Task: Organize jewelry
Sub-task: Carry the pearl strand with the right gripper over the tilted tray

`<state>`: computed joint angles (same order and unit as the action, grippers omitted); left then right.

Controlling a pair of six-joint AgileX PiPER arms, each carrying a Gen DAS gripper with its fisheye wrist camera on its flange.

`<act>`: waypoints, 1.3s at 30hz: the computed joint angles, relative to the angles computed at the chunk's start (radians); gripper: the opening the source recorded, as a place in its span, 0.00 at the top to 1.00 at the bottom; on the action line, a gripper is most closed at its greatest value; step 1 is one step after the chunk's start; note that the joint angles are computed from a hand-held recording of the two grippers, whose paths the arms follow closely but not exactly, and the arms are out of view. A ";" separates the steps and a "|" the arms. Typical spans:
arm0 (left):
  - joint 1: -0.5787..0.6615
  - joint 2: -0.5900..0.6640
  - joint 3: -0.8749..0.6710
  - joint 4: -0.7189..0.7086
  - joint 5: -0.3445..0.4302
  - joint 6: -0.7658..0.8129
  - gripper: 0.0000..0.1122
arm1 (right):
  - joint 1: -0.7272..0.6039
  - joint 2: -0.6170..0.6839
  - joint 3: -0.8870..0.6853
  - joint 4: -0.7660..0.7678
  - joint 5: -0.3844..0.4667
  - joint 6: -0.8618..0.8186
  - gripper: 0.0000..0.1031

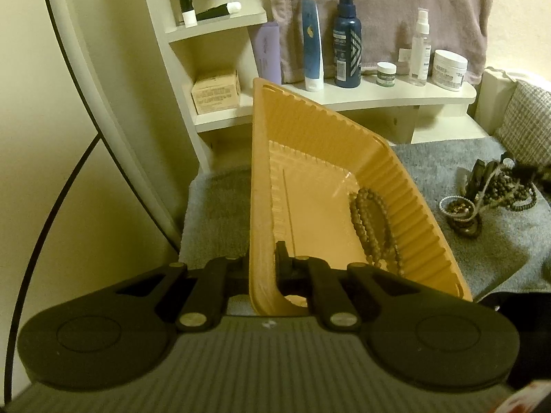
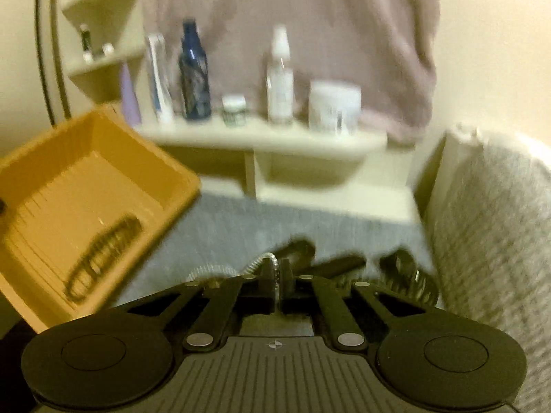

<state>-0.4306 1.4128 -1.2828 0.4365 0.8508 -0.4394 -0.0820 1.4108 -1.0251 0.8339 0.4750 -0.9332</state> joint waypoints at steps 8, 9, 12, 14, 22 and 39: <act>0.008 -0.010 0.013 -0.007 -0.017 0.000 0.93 | -0.034 -0.037 -0.153 0.032 0.119 -0.029 0.98; 0.007 -0.011 0.013 -0.006 -0.016 -0.001 0.93 | -0.039 -0.037 -0.168 0.037 0.134 -0.032 0.98; 0.007 -0.011 0.013 -0.007 -0.017 0.000 0.93 | -0.050 -0.032 -0.217 0.058 0.171 -0.037 0.98; 0.011 -0.010 0.012 -0.009 -0.020 0.005 0.93 | -0.051 -0.028 -0.245 0.063 0.190 -0.034 0.98; 0.014 -0.008 0.008 -0.017 -0.018 0.011 0.93 | -0.017 -0.015 -0.343 0.119 0.279 -0.038 0.98; 0.039 -0.026 0.039 -0.051 -0.049 0.030 0.93 | 0.205 0.100 -0.425 0.131 0.358 0.038 0.98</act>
